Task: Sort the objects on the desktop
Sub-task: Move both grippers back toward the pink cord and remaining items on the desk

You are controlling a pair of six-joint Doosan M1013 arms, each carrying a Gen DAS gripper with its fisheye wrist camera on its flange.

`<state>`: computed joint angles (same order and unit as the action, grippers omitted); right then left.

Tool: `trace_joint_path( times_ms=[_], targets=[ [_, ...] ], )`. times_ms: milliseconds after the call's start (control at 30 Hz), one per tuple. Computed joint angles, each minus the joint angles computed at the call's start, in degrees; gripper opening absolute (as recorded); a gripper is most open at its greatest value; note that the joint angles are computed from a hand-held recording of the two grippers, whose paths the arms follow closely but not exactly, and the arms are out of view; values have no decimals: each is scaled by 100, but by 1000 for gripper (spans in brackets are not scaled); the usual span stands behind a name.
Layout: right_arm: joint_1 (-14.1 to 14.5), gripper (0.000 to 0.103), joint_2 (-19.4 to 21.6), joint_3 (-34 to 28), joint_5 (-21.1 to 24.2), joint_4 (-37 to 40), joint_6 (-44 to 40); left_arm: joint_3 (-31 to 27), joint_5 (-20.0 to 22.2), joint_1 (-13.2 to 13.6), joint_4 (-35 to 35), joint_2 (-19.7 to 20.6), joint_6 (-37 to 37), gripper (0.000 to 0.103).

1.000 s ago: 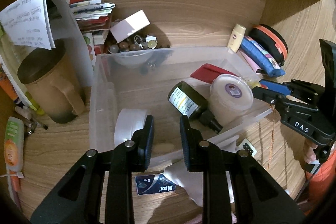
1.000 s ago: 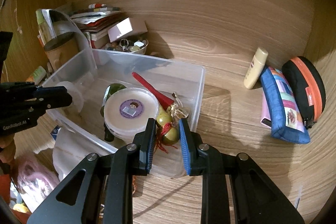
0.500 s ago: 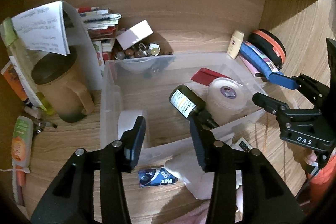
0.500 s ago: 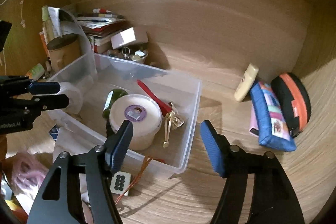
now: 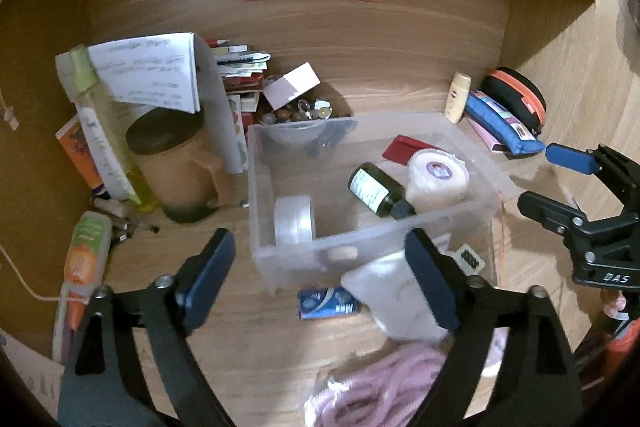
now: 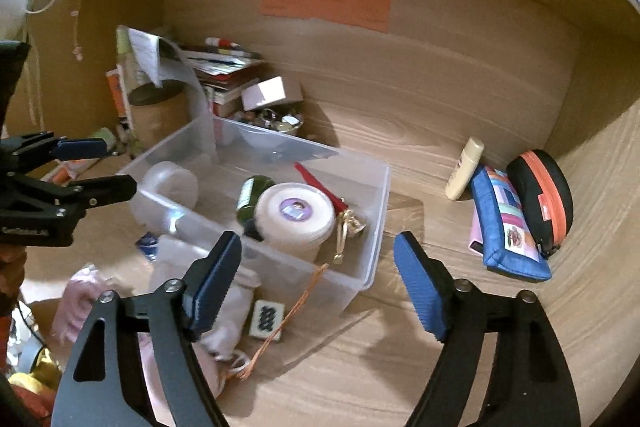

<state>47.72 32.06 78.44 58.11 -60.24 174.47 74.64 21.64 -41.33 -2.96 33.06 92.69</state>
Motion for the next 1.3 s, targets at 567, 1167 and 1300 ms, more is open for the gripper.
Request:
trace_joint_path(
  times_ms=[567, 1167, 1300],
  targets=[
    [257, 82, -48, 362, -236, 708, 261, 977, 194, -46, -250, -430, 1026, 90],
    [321, 81, -277, 835, -753, 1804, -601, 318, 1486, -231, -190, 59, 2351, 99],
    [270, 79, -250, 810, -902, 2110, -1031, 94, 1776, -202, -647, 208, 2895, 101]
  ],
)
